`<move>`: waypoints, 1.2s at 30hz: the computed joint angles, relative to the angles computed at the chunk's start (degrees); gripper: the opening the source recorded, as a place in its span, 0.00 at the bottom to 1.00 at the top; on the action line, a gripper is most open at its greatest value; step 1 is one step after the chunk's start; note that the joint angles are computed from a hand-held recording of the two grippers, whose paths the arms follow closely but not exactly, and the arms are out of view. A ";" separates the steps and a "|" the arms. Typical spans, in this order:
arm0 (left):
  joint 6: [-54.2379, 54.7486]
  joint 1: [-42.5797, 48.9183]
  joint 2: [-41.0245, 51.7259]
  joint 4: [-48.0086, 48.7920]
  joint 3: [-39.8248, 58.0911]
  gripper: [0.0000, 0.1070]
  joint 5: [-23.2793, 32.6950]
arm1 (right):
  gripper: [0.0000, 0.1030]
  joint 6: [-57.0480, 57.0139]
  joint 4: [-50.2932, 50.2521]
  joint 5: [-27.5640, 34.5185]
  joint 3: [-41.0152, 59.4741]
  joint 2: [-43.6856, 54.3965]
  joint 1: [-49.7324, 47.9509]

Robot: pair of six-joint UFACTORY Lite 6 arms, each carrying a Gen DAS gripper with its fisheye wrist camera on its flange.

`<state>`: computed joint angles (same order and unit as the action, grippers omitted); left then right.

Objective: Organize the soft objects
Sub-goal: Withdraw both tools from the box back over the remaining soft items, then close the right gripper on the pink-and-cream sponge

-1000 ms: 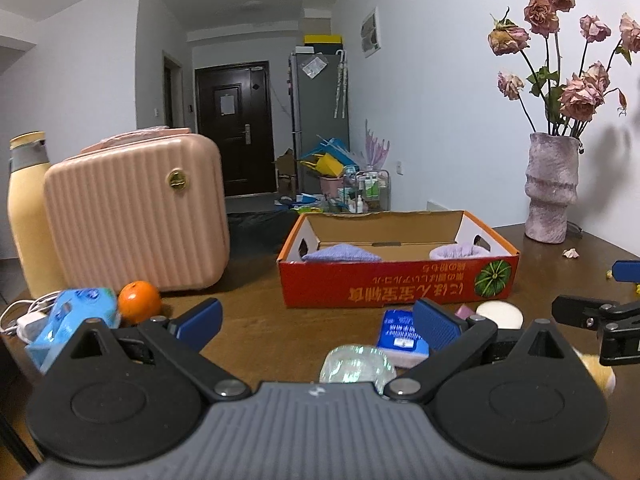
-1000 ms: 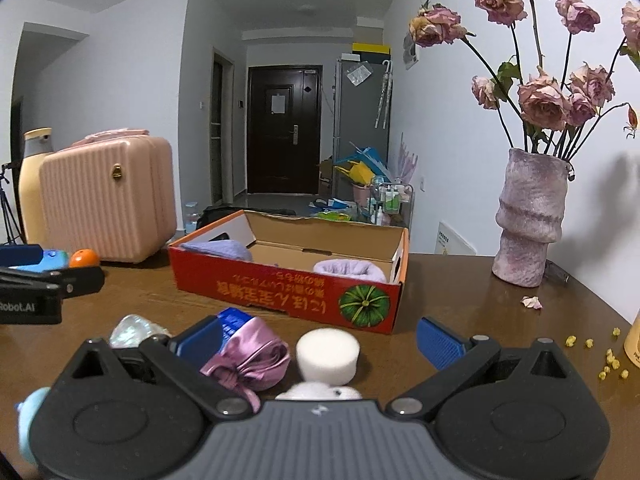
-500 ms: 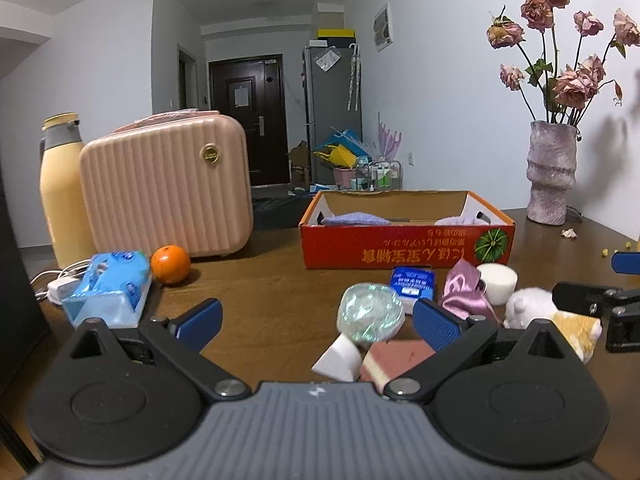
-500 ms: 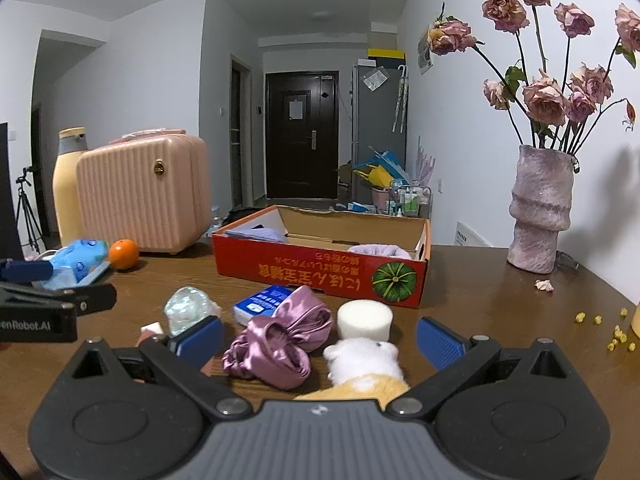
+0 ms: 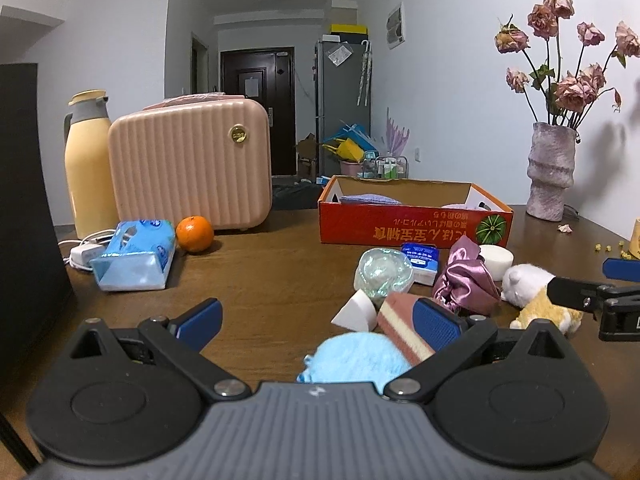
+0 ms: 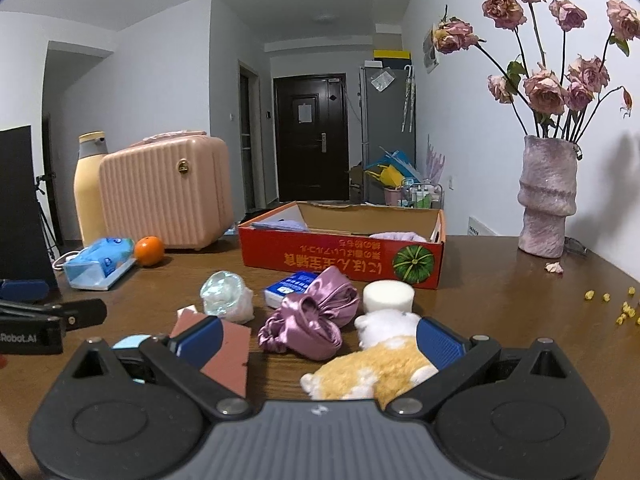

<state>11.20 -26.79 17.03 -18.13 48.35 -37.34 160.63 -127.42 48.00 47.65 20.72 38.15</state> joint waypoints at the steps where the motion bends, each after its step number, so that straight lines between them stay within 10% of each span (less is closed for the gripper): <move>1: -0.37 0.26 -0.28 0.21 -0.46 0.96 -0.03 | 1.00 0.19 0.08 -0.02 0.11 0.28 0.37; 36: -8.66 11.17 3.22 12.16 3.06 0.96 5.54 | 0.99 -1.04 -4.09 -21.50 31.78 24.56 -3.33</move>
